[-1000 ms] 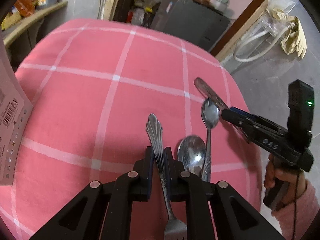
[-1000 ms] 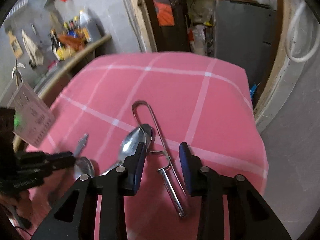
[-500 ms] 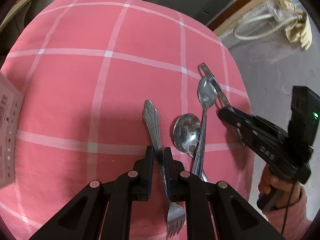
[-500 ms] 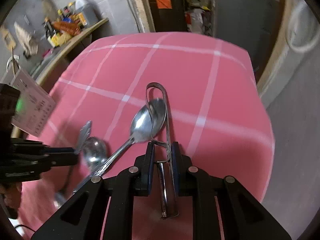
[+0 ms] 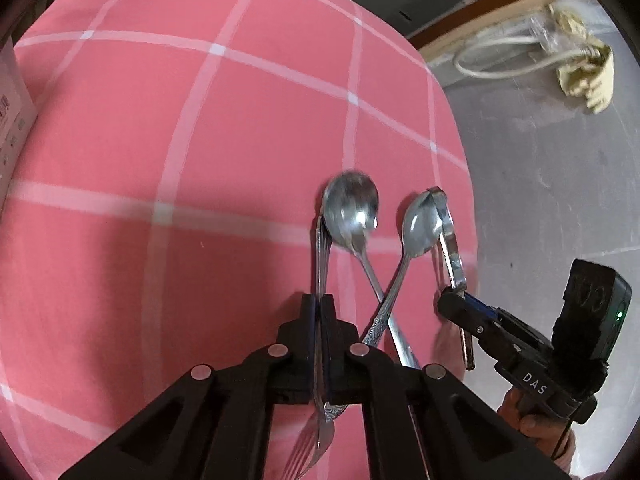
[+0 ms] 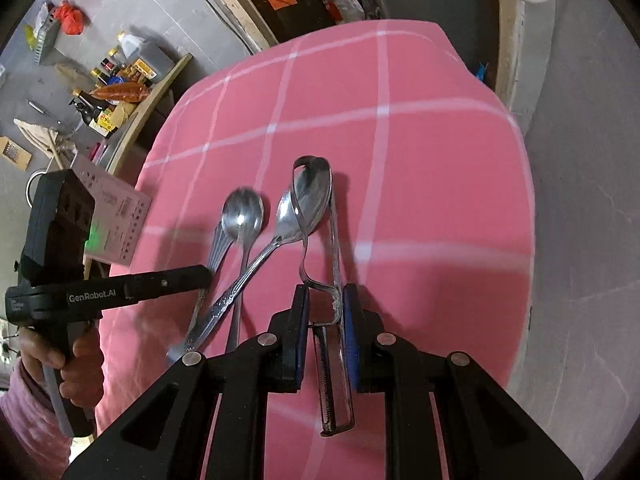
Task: Organize utensils
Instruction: 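Close the left tool on the silver fork while the right tool grasps the peeler, then lift the fork with the left tool while the right tool lifts the peeler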
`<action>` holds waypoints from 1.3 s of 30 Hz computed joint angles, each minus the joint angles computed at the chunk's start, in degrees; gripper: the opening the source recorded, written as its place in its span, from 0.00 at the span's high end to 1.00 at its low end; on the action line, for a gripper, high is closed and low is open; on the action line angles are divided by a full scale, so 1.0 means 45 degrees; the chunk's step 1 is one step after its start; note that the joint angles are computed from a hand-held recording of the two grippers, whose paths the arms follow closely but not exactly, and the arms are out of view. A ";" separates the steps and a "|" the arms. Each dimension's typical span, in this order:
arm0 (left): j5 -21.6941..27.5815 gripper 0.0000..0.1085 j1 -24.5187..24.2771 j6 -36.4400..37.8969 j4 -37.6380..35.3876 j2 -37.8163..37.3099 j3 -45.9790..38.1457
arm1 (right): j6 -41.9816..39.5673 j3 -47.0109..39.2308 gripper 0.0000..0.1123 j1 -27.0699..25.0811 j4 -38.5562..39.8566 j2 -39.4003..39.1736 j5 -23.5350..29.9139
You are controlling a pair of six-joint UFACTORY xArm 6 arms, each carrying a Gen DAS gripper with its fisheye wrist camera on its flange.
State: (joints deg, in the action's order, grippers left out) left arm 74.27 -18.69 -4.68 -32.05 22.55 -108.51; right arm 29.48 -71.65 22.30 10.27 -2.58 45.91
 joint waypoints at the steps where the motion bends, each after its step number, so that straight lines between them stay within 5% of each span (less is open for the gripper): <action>1: 0.0000 0.97 -0.0038 0.0070 0.0051 -0.0100 0.0129 | 0.0029 0.0024 0.87 0.0034 -0.0008 -0.0025 0.0039; 19: 0.2802 0.96 0.0051 -0.0033 0.0268 0.2167 -0.3554 | -0.1158 -0.2511 0.85 -0.0272 0.0150 0.1872 0.1395; 27: 0.0640 0.97 0.0220 -0.0028 -0.0062 -0.0181 -0.0040 | 0.1532 -0.0687 0.85 -0.0598 -0.1770 0.0247 -0.0288; 39: -0.3411 0.97 0.0146 0.1268 0.0210 -0.4165 0.3998 | 0.4011 0.2266 0.85 0.0154 -0.3361 -0.1741 -0.6220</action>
